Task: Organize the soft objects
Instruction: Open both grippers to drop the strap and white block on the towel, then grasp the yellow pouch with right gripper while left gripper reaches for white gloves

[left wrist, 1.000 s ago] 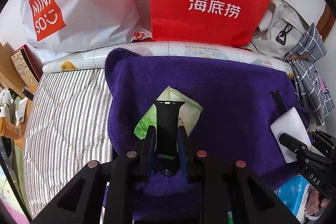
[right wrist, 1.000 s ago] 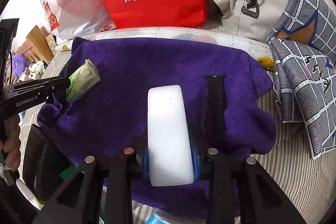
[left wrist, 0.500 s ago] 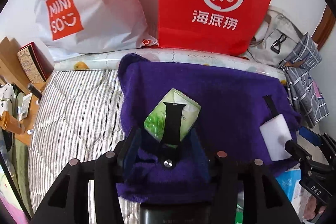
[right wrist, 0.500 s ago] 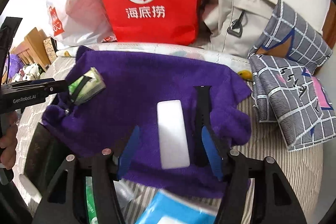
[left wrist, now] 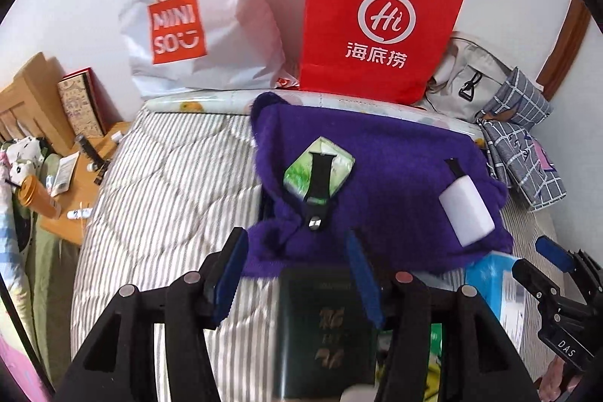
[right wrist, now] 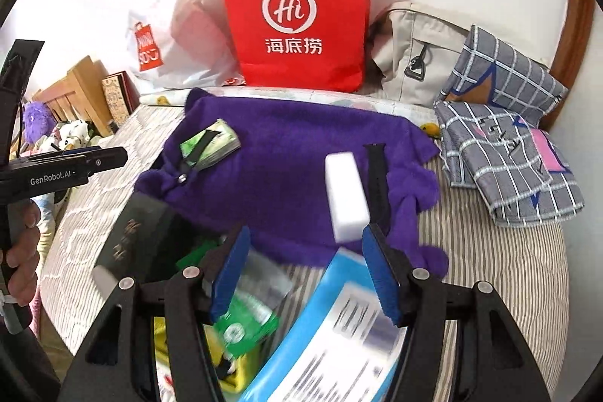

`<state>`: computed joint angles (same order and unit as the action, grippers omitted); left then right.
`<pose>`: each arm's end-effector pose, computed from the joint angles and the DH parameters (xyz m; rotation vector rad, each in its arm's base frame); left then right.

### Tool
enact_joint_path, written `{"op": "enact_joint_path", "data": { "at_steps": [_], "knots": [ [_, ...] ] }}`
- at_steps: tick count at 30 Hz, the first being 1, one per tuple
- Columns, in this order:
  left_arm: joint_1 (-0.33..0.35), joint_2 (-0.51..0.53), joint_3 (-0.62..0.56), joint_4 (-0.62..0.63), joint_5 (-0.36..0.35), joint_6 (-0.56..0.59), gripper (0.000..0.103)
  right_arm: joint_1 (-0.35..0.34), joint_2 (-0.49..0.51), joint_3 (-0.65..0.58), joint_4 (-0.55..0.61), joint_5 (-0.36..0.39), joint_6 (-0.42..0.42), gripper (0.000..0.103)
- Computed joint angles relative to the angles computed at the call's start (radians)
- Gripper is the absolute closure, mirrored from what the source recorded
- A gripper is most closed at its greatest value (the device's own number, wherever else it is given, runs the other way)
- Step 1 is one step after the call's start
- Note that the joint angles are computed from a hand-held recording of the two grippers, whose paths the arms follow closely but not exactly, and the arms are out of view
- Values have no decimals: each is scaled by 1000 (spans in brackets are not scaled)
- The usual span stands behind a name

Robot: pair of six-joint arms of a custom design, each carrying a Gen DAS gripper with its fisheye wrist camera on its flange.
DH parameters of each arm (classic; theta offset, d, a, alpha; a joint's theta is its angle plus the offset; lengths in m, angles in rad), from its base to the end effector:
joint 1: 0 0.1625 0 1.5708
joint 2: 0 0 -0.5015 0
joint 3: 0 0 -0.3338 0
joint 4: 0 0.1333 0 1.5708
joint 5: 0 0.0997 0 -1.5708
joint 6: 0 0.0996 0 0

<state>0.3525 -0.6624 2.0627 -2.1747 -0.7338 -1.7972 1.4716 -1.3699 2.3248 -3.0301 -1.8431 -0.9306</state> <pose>-0.3734 -0.3582 0.0241 -0.2285 2.1789 -0.8988 0.0637 -0.4350 0.3456 0.9775 -2.4445 0.4126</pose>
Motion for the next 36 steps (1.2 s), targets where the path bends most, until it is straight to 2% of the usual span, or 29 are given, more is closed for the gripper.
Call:
{"op": "enact_joint_path", "data": {
  "at_steps": [3, 8, 11, 13, 15, 20, 22, 24, 26, 30, 33, 36],
  "knots": [
    [-45, -10, 24, 35, -22, -69, 45, -26, -55, 40, 22, 29, 3, 42],
    [-109, -17, 66, 79, -74, -185, 45, -67, -125, 107, 46, 58, -28, 42],
    [-145, -19, 110, 50, -110, -241, 45, -83, -150, 142, 47, 70, -58, 45],
    [-163, -15, 135, 29, -134, -270, 45, -92, -166, 163, 56, 79, -81, 54],
    [-180, -11, 163, -1, -154, -295, 45, -99, -185, 184, 72, 87, -106, 57],
    [-218, -2, 244, -132, -180, -330, 45, -121, -225, 228, 117, 124, -174, 57],
    [-225, 8, 249, -142, -184, -330, 45, -120, -231, 256, 107, 128, -213, 57],
    [-225, 17, 246, -144, -193, -315, 45, -110, -212, 292, 44, 113, -247, 57],
    [-230, 26, 258, -175, -196, -299, 45, -94, -167, 332, -69, 75, -271, 60],
    [-239, 33, 286, -238, -203, -283, 45, -85, -121, 356, -149, 11, -313, 62],
    [-239, 37, 303, -274, -200, -283, 45, -68, -50, 389, -285, -38, -348, 62],
    [-236, 41, 316, -312, -196, -267, 45, -48, 5, 391, -334, -67, -341, 61]
  ]
}}
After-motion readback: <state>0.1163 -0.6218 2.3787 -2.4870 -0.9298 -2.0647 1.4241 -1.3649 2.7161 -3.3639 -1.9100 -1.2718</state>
